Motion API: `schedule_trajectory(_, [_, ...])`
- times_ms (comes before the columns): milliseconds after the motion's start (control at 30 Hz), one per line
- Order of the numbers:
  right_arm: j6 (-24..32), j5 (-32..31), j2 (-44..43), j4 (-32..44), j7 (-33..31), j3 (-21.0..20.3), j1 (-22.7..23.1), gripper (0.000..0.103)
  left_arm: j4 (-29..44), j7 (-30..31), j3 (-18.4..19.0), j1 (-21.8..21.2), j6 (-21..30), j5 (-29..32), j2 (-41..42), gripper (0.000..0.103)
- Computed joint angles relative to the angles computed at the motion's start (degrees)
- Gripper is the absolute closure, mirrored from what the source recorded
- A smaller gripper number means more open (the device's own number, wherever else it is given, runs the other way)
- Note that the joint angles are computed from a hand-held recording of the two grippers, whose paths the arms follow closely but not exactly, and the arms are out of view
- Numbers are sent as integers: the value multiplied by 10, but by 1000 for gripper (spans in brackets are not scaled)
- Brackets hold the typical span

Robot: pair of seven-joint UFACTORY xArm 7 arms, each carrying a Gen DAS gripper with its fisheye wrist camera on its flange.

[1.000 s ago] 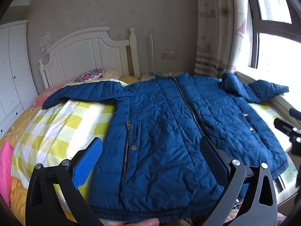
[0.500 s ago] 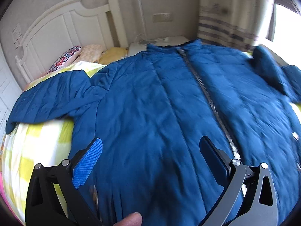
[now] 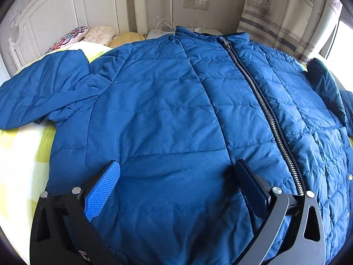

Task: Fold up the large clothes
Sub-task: 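Grasp the blue jacket sleeve cuff with the right gripper, then fold the held sleeve across the jacket front with the right gripper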

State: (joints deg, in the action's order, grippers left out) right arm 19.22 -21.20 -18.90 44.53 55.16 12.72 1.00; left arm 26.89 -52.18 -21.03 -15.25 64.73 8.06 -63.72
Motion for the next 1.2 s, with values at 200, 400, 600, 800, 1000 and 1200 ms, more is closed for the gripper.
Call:
schedule_trajectory(200, [-43, -297, -29, 50, 154, -40, 148, 88, -5, 8, 10, 1, -13, 0, -2, 4])
schedule_trajectory(400, [-92, -257, 74, 144, -14, 120, 154, 88, -12, 9, 12, 2, -20, -4, -16, 4])
schedule_trajectory(600, [84, -101, 244, 250, -236, 64, 351, 60, -21, 10, 15, 2, -29, -10, -31, 4])
schedule_trajectory(800, [84, 156, 167, 184, -405, 60, 339, 26, -24, 12, 15, 4, -29, -13, -36, 4])
schedule_trajectory(1000, [-50, 297, -45, -12, -415, 13, 331, 28, -17, 13, 7, 8, -24, -11, -26, 4])
schedule_trajectory(1200, [-69, 440, 0, 6, -446, 54, 216, 47, -15, 7, 5, 8, -26, -8, -24, 4])
